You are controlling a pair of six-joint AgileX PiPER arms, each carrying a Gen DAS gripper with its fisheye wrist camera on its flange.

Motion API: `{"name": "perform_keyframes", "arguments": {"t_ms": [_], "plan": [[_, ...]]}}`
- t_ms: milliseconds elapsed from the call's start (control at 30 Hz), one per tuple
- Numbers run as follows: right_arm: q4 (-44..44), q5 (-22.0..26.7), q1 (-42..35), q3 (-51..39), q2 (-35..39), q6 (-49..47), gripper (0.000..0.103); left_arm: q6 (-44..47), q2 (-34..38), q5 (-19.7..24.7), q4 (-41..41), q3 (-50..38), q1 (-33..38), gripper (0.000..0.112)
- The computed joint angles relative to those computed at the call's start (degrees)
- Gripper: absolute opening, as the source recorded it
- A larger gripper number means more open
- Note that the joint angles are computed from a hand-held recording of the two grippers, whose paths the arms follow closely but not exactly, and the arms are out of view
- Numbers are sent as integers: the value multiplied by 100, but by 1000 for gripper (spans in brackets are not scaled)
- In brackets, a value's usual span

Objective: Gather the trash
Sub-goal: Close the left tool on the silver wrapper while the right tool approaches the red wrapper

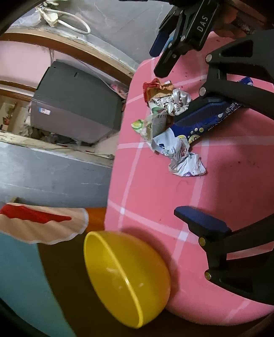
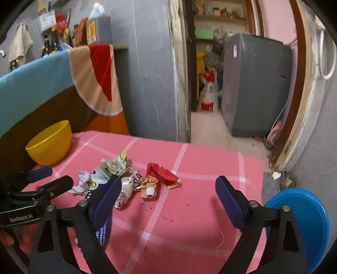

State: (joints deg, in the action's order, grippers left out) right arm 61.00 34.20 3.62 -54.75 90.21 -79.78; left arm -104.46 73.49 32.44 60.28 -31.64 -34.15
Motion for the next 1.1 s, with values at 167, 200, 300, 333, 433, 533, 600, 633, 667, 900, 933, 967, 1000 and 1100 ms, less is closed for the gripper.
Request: {"name": "perform_keyframes", "arguments": {"t_ms": [167,200,300,333,433,533,600,633,667,900,933,967,1000,1100], "plan": [[-740,17,250,-404,372,781,85,419,91,-496,-386,-37,443,65],[-861,20,302,-473,432,918,83,437,85,-563,-409,-29,517,65],[-1287,49,448,-730,654,1401,78,570,-16,-710,-558,-12,655,58],[-1418,75,485,-816,725,1557,75,618,-31,-775,-607,0,710,55],[-1538,215,535,-1016,937,1821,66,1066,8,-921,-982,-58,872,41],[-1640,344,544,-1116,1042,1966,54,1336,43,-975,-1212,-114,907,34],[-1633,409,511,-1137,1057,1977,49,1395,84,-1041,-1222,-134,969,32],[-1614,424,495,-1135,1051,1966,46,1438,57,-1091,-1269,-112,993,30],[-1566,442,464,-1120,1039,1932,44,1408,51,-1127,-1251,-91,1004,29],[-1428,579,363,-1120,1036,1833,30,1262,22,-1138,-1165,-36,961,16],[-1393,593,346,-1102,1021,1793,30,1123,8,-1121,-1061,-14,925,15],[-1351,609,325,-1076,998,1746,29,973,-9,-1041,-981,-18,821,15],[-1319,631,299,-1060,979,1706,29,776,-35,-965,-844,0,727,14],[-1122,674,200,-946,878,1497,28,505,-133,-803,-709,37,545,7]]}}
